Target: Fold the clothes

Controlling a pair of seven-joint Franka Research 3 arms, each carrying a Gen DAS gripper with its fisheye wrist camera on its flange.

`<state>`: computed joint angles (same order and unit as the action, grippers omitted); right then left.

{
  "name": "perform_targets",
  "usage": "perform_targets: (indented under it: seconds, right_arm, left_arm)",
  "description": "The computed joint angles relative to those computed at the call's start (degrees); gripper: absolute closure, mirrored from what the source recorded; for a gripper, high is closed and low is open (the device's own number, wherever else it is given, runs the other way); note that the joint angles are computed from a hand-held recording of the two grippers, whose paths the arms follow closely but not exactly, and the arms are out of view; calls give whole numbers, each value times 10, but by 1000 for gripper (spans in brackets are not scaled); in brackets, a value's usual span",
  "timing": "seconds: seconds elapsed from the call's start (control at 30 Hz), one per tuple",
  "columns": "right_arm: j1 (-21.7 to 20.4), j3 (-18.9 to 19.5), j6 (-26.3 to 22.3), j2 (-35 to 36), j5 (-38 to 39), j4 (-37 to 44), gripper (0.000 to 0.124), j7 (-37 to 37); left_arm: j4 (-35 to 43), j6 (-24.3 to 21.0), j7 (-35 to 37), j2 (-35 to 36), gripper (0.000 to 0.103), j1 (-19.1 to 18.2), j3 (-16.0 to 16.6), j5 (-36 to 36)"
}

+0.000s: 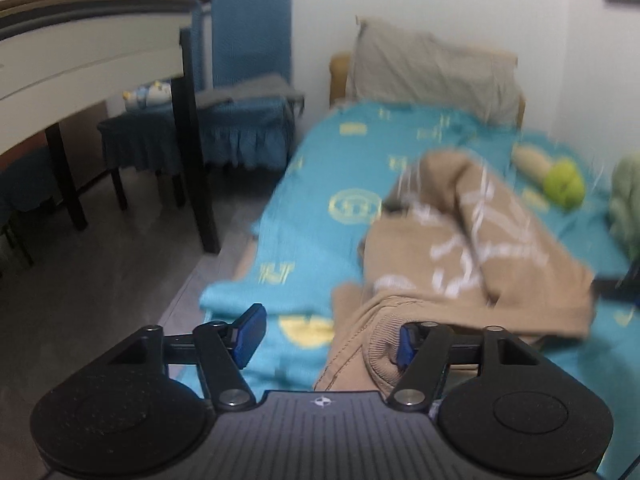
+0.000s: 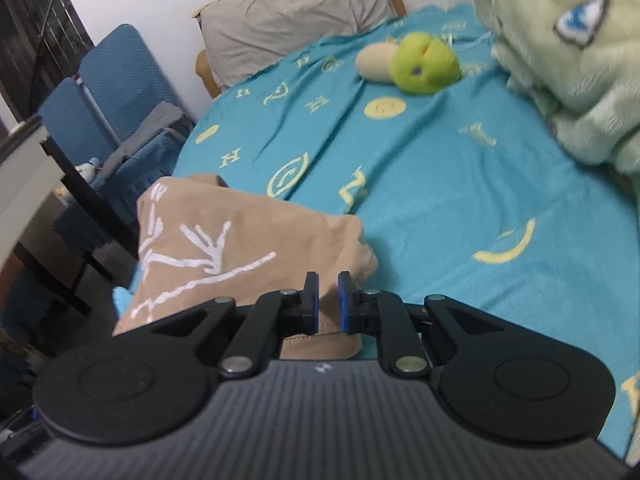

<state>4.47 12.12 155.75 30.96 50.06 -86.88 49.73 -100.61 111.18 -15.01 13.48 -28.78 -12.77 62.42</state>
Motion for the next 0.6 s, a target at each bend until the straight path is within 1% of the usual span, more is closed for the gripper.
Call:
perform_targets:
  seconds: [0.03,0.07,0.1,0.13,0.17,0.2,0.23,0.3,0.37,0.43,0.53,0.6]
  right_arm:
    - [-3,2,-11,-1,2,1,103,3]
    - [-6,3,-23,-2,5,1,91,5]
    - [-14,13,-25,-10,21,-8,73,-15]
    - [-19,21,-21,-20,39,-19,64,-41]
    - [-24,31,-15,-29,61,-30,49,-77]
    - [-31,43,-9,-38,90,-40,42,-128]
    - [-38,54,-7,-48,121,-50,40,-179]
    - [-49,69,-24,-64,171,-65,41,-278]
    - [-52,72,-56,-77,199,-76,41,-341]
    - [-49,68,-91,-88,210,-87,41,-387]
    - [-38,58,-116,-103,224,-102,41,-457]
    - [-21,47,-102,-108,232,-108,40,-473]
  left_arm:
    - [-3,-1,-12,-4,54,-4,1,18]
    - [-8,-1,-23,-8,60,-7,2,37]
    - [-13,3,-35,-13,74,-9,2,56]
    - [-18,9,-47,-17,87,-9,1,72]
    - [-23,16,-59,-22,92,-8,0,85]
    - [-27,22,-72,-26,93,-7,-1,100]
    - [-30,22,-82,-30,95,-8,-3,115]
    - [-40,23,-105,-39,96,-10,-6,148]
    - [-52,29,-130,-49,96,-9,-11,180]
    - [-57,30,-148,-55,96,-8,-16,207]
    - [-64,29,-168,-61,96,-8,-23,239]
    - [-67,27,-181,-63,96,-9,-27,259]
